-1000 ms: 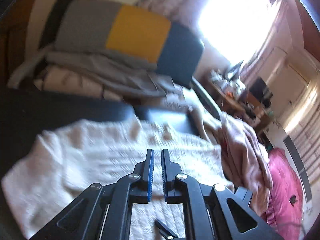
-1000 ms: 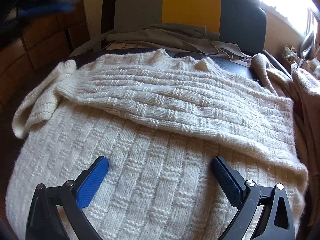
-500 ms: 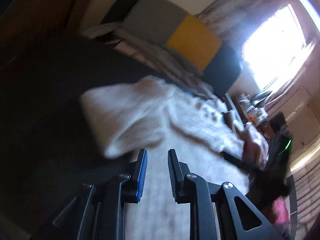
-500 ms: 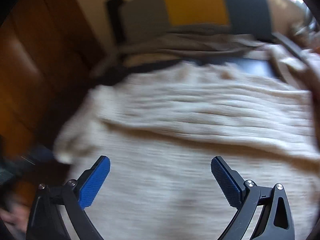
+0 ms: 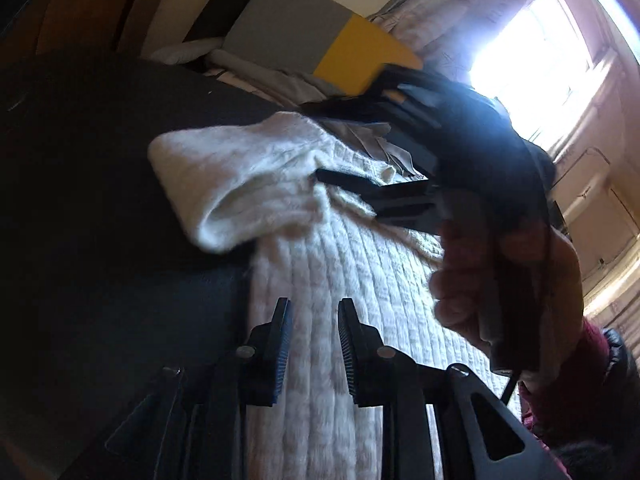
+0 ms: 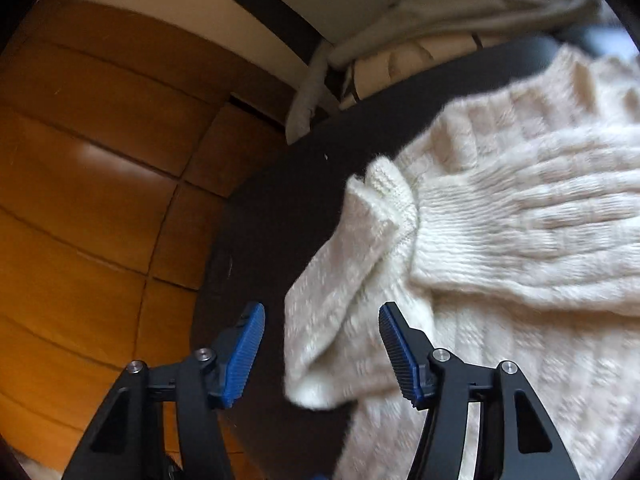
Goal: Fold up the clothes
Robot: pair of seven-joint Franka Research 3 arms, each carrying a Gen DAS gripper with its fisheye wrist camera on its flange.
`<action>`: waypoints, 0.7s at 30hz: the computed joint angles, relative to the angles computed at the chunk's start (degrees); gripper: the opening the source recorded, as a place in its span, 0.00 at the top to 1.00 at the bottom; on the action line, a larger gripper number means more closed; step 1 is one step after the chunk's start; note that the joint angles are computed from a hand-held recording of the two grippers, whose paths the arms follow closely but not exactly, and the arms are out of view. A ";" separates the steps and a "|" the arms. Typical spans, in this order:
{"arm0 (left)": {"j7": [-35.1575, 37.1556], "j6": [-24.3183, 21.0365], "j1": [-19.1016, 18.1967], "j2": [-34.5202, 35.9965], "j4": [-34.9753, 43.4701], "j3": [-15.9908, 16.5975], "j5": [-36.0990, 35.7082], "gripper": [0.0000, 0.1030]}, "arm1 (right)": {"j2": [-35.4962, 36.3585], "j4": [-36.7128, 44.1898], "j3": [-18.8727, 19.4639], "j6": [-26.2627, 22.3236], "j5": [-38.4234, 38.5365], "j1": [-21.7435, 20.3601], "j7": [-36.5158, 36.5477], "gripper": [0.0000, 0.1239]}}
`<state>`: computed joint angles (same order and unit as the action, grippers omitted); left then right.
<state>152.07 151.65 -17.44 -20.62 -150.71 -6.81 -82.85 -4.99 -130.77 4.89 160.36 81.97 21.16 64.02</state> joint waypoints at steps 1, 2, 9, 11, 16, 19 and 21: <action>0.53 -0.04 -0.13 0.80 0.62 -0.09 -0.22 0.78 | 1.25 0.80 -0.28 -1.10 -0.29 -0.23 1.93 0.50; 1.01 0.35 -0.22 1.73 1.20 -0.40 -0.39 0.78 | 2.05 1.45 -0.21 -0.74 0.03 -0.33 2.03 0.50; 5.37 -0.11 0.27 5.31 1.90 -1.22 -4.97 0.78 | 6.07 4.81 1.10 4.00 -26.50 -0.55 16.57 0.83; 6.57 0.54 0.64 5.10 1.63 -2.05 -5.67 0.78 | 6.89 5.30 0.73 2.39 -36.71 -0.91 22.73 0.90; 3.48 -2.80 1.40 4.82 2.92 -1.56 -4.85 0.76 | 3.98 5.00 1.07 2.15 -50.92 -0.97 28.06 0.92; 5.98 -2.03 1.04 5.79 5.56 -2.62 -9.50 0.76 | 0.30 5.23 1.31 2.75 -57.04 -1.19 29.10 0.92; 6.79 -0.84 0.76 7.58 8.35 -3.86 -12.45 0.73 | -1.64 5.80 1.18 2.45 -58.78 -1.39 29.02 0.92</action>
<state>158.86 150.81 -16.67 -13.04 -142.36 -10.67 -95.31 -6.63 -124.97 6.06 162.81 23.20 19.77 93.05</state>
